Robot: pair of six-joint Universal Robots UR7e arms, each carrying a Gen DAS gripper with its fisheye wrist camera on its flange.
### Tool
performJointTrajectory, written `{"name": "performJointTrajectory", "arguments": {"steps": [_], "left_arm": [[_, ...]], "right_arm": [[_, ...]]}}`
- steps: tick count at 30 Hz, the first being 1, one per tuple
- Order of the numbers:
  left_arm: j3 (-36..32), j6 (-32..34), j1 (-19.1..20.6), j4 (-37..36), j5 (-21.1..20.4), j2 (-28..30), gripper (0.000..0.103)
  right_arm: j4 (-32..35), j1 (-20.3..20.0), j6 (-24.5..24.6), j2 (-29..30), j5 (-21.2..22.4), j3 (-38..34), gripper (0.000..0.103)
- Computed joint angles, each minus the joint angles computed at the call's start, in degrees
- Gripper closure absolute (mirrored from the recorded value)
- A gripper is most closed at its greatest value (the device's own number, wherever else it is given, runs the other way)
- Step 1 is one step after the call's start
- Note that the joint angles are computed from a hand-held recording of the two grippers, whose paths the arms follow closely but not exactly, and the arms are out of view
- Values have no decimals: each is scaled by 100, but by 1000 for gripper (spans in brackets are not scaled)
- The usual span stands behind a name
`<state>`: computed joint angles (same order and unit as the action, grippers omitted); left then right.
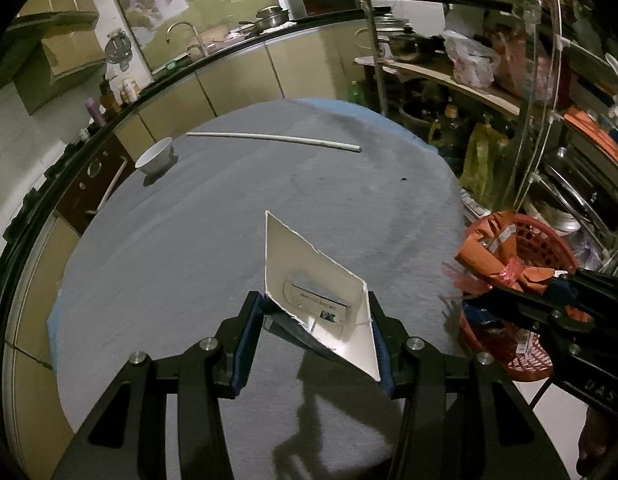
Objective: Collect trash
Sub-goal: 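Carry the blue box and orange wrapper toward the red basket with both tools, then lower both items into the red basket and open both tools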
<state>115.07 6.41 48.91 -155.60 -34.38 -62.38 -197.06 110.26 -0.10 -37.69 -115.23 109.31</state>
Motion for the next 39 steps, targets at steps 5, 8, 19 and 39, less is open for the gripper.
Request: {"name": "performJointTrajectory", "arguments": {"steps": [5,8,19,39], "left_arm": [[11,19,-39,2,-47,43,52],[15,22,-58,19,-84,65,52],[29,163,-154,11,-214,161,52],[5,354,-271,88,-472,361,52]], "right_arm": [[-79,-40,45,-42,-37,109,72],[-151,-85,52,-86,-54,213,72],[-291,-204,150,-223,-111,451,72],[-588,-384,301,-531,-271,912,72]]}}
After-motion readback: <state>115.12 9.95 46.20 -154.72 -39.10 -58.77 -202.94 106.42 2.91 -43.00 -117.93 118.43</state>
